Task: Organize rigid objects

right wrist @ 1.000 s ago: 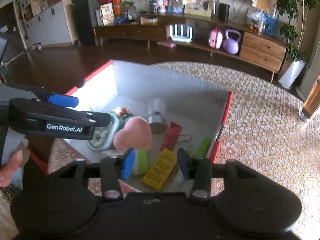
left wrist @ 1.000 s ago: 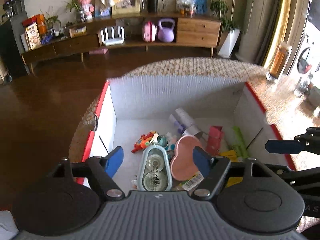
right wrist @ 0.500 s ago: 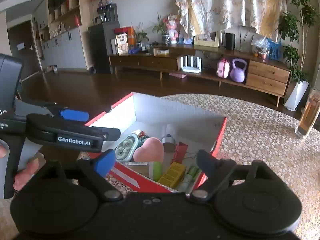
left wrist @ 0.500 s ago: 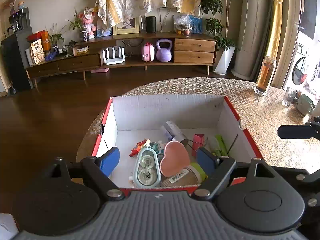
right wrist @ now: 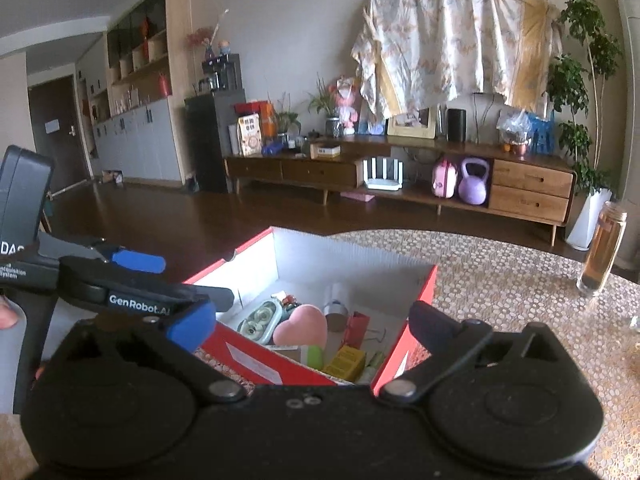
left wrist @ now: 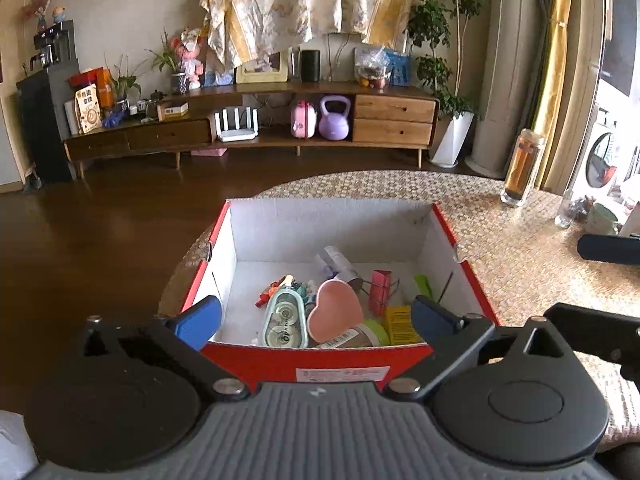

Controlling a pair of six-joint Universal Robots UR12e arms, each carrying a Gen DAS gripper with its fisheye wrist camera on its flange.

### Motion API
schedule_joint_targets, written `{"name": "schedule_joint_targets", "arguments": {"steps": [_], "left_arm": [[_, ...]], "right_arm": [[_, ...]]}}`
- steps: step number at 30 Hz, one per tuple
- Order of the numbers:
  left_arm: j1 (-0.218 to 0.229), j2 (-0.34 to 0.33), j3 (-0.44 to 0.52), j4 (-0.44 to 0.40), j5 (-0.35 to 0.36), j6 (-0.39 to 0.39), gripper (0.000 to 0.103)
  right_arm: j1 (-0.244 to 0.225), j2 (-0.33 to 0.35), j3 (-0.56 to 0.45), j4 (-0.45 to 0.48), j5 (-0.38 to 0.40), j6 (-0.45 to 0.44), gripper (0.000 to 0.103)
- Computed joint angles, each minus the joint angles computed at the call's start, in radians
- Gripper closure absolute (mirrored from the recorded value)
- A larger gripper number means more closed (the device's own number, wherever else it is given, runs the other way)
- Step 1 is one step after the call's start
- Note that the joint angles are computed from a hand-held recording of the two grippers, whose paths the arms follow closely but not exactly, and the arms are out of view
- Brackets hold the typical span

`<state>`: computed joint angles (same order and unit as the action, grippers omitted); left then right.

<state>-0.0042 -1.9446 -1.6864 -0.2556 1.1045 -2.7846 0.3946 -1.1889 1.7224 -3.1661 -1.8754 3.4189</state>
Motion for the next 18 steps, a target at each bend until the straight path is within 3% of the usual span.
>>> {"name": "schedule_joint_targets", "arguments": {"steps": [8, 13, 18], "left_arm": [[0.008, 0.027, -0.035, 0.017, -0.033, -0.006, 0.001], [0.0, 0.042, -0.06, 0.08, -0.003, -0.002, 0.001], [0.001, 0.053, -0.067, 0.069, -0.025, 0.013, 0.001]], "right_arm": [[0.004, -0.017, 0.027, -0.042, -0.006, 0.009, 0.0], [0.007, -0.018, 0.031, -0.055, -0.013, 0.004, 0.0], [0.009, -0.018, 0.035, -0.059, -0.016, 0.003, 0.0]]}}
